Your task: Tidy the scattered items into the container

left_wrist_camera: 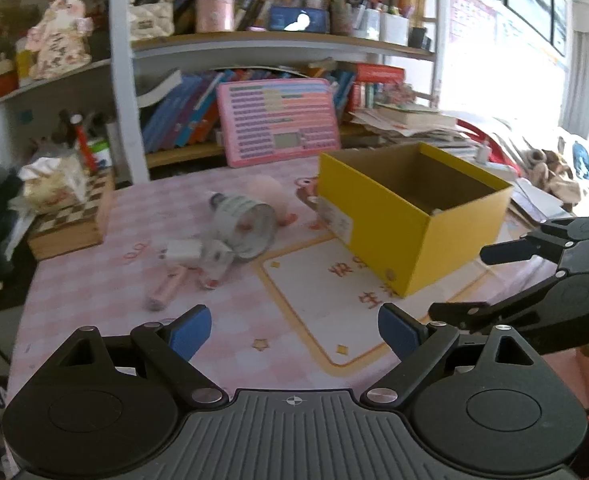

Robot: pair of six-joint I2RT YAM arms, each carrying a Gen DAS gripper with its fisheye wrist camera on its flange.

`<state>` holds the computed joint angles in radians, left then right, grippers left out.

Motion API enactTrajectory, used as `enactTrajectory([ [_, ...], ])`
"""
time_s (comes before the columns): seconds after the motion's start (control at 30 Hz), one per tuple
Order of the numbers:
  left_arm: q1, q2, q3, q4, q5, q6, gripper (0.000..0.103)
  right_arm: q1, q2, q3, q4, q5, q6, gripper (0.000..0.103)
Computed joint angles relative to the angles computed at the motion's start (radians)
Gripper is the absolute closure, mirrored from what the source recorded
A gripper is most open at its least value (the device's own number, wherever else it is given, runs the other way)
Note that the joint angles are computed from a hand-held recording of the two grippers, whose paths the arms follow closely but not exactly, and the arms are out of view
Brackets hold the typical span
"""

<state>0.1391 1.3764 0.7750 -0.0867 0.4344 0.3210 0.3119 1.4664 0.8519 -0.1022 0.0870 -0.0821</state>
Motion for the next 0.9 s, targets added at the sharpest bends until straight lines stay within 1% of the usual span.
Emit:
enactTrajectory([
  [0.2,0.036,-0.013,-0.019,0.023,-0.009,-0.019,0.01,0.064,0.032,0.031,0.02,0.005,0.044,0.022],
  [0.4,0.062,-0.031,-0.047,0.083,-0.011,-0.058,0.01,0.091,0.06,0.066,0.019,0.007,0.041,0.023],
  [0.5,0.065,-0.01,-0.028,0.077,-0.02,-0.063,0.01,0.096,0.073,0.083,0.028,0.005,0.027,0.027],
  [0.6,0.059,0.017,-0.01,0.073,-0.047,-0.061,0.01,0.095,0.1,0.11,0.028,-0.007,0.02,0.029],
  [0.73,0.051,0.052,0.007,0.088,-0.066,-0.066,0.01,0.085,0.153,0.158,0.028,-0.027,0.005,0.029],
  [0.9,0.032,0.112,0.057,0.093,-0.106,-0.068,0.01,0.062,0.243,0.255,0.014,-0.06,0.006,0.029],
])
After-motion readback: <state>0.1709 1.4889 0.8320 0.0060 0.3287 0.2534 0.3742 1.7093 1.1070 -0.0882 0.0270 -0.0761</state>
